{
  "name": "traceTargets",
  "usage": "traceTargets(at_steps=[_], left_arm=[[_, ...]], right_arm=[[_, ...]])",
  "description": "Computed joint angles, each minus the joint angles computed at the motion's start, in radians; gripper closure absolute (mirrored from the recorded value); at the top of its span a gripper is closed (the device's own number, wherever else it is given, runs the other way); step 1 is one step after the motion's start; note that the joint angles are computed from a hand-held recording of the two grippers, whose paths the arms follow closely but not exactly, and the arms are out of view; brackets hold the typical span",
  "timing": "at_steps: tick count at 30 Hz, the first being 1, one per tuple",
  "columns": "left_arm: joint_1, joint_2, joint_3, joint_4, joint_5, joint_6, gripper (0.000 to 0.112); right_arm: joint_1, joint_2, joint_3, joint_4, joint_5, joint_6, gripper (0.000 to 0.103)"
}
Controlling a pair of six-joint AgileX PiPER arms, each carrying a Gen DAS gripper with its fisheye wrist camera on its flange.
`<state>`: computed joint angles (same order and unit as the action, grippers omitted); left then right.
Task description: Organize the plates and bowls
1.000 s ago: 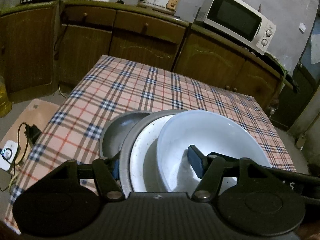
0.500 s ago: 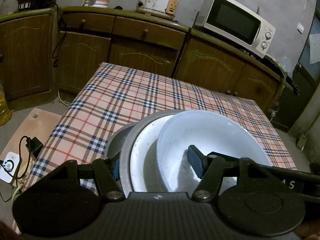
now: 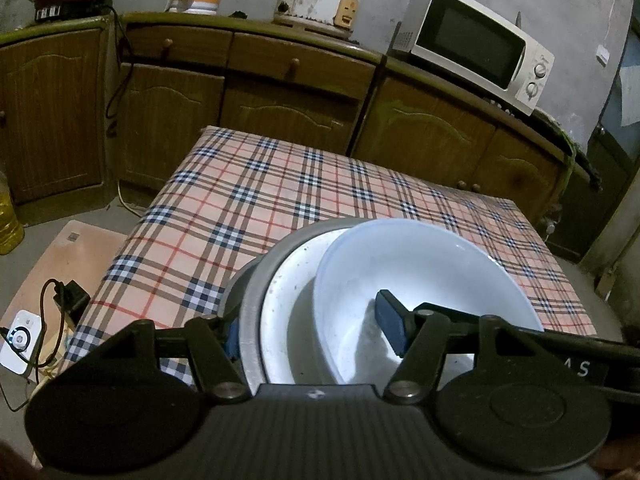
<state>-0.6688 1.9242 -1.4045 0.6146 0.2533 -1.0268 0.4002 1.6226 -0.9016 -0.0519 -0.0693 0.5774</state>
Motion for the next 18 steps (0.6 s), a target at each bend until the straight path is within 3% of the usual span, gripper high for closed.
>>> traceTargets(at_steps=[9,16,18], left_arm=[[0.009,0.010,-0.015,-0.036,0.003,0.046,0.047],[0.026,0.025,-0.046,-0.116,0.004,0.140,0.047],[0.027,0.029,-0.059,-0.118,0.012,0.147,0.047]], right_arm=[[-0.002,0.005,-0.002,-0.042,-0.003,0.045,0.052],[0.006,0.029,-0.034,0.174,0.002,-0.169,0.052],[0.005,0.038,-0.048,0.163,0.004,-0.155,0.052]])
